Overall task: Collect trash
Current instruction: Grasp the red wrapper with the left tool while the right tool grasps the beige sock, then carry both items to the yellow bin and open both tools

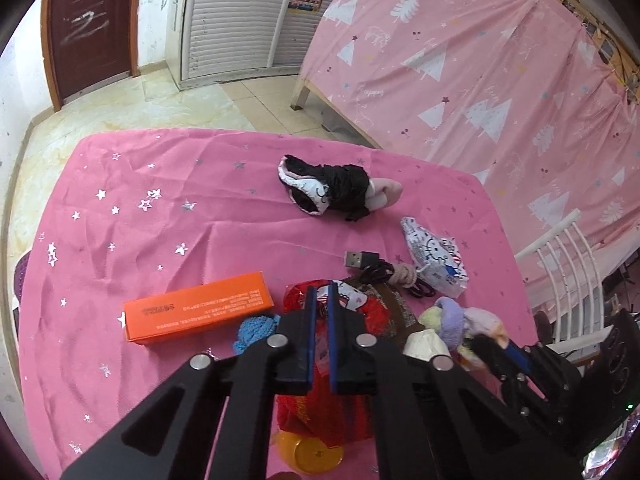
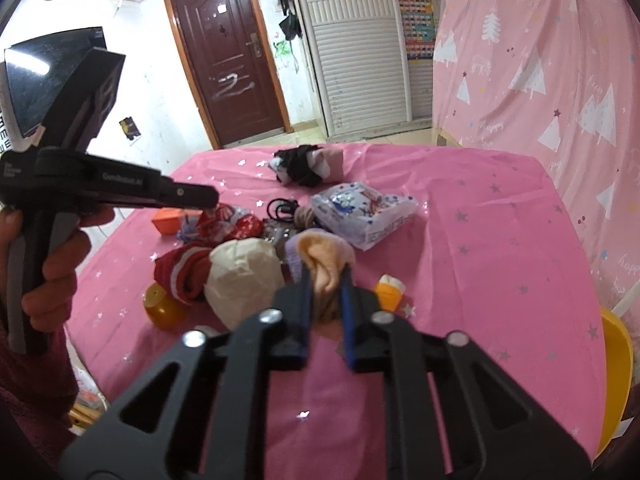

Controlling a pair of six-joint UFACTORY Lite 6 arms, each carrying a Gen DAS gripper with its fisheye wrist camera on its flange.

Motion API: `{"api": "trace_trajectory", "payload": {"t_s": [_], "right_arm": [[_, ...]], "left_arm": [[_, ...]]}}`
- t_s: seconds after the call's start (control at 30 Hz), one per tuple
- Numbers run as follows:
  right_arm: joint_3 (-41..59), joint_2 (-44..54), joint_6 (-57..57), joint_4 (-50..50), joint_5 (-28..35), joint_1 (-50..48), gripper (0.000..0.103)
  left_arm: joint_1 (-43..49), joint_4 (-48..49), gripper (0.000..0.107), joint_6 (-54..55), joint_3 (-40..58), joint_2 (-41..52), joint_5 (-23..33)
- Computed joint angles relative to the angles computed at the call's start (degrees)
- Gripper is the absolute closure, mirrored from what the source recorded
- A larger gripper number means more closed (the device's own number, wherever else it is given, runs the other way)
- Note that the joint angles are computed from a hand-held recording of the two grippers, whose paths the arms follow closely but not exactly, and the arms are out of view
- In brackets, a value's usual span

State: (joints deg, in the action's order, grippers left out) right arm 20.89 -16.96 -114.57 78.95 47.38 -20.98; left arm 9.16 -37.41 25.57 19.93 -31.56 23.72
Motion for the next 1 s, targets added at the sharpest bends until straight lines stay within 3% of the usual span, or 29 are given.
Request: {"api": "trace_trajectory", "payload": {"t_s": [0.23,0.57,0.83,1.0], "right_arm": [[0.47,-3.30,1.31,-0.56,4.56,-4.05,0.095],[3.14,-1.81,0.38,-1.44,8.49,-11.62,0.094],[8.91,5.65,-2.81,-2.14,12.79,-22.09,0.094],[14.65,12.56,-4.28,-3.03,15.15,-29.18,0.094]], "left_arm": [[-3.16,10.13,0.107,-12.02,0.63,-6.27,1.11],[-20.50,40.68,0.107,-48.80,7.67,-9.97,3.92],[-40.07,65.15,0.107,-78.52,18.54,-0.28,8.19],[-49.60,73.30,0.107,-88.77,27.25,9.53,10.15]]}}
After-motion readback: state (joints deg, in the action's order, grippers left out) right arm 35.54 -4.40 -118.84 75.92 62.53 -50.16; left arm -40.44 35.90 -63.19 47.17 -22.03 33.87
